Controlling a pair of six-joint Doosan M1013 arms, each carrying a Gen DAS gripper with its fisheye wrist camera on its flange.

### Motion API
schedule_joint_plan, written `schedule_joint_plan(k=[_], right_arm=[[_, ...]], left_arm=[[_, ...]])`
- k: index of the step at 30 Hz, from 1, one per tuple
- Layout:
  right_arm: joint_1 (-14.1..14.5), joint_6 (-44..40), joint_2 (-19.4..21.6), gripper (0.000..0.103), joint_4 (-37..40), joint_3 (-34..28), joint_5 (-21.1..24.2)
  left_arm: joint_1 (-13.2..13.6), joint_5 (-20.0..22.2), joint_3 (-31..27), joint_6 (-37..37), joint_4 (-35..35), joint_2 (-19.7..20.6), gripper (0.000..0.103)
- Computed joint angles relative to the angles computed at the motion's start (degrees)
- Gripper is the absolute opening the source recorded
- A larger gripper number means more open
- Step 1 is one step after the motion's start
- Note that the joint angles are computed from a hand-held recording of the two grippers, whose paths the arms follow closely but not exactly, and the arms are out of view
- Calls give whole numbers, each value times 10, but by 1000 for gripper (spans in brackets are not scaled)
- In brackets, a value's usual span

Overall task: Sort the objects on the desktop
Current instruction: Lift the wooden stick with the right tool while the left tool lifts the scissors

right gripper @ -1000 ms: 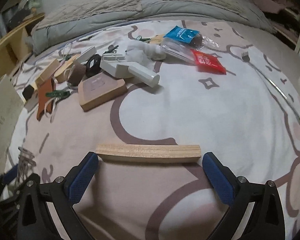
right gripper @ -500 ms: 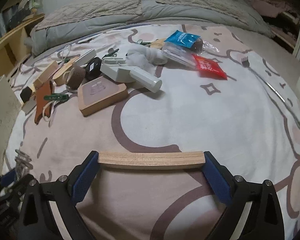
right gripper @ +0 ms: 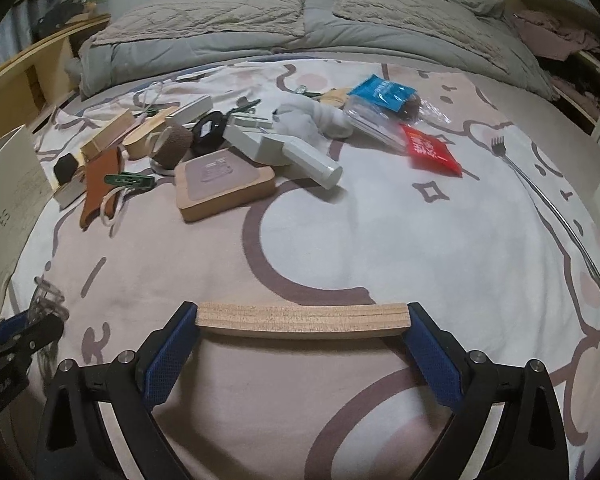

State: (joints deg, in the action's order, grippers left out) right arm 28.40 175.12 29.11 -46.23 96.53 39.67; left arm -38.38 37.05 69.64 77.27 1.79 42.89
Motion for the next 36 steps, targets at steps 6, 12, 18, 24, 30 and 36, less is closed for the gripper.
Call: schedule_joint_plan(k=[6,12,18,24,30,36], right_arm=[[5,0,-3,99,-22,2,-10],[8,16,-9,99,-43,7,-25],[11,39,-19,99,-66,13,-32],[16,70,-34,99,-103,20,-38],[24,98,-47,99,-143,24,-39],[32,126,-59,99,-181,28,-43]], left_arm=[[1,-5,3,-4,0,-3,30],[1,-14,6,-17,12,-9,28],[2,-39,15,-30,26,-21,27],[1,-67,26,-38,33,-37,27],[0,-91,40,-59,60,-53,27],[0,-113,52,-78,85,-68,27]])
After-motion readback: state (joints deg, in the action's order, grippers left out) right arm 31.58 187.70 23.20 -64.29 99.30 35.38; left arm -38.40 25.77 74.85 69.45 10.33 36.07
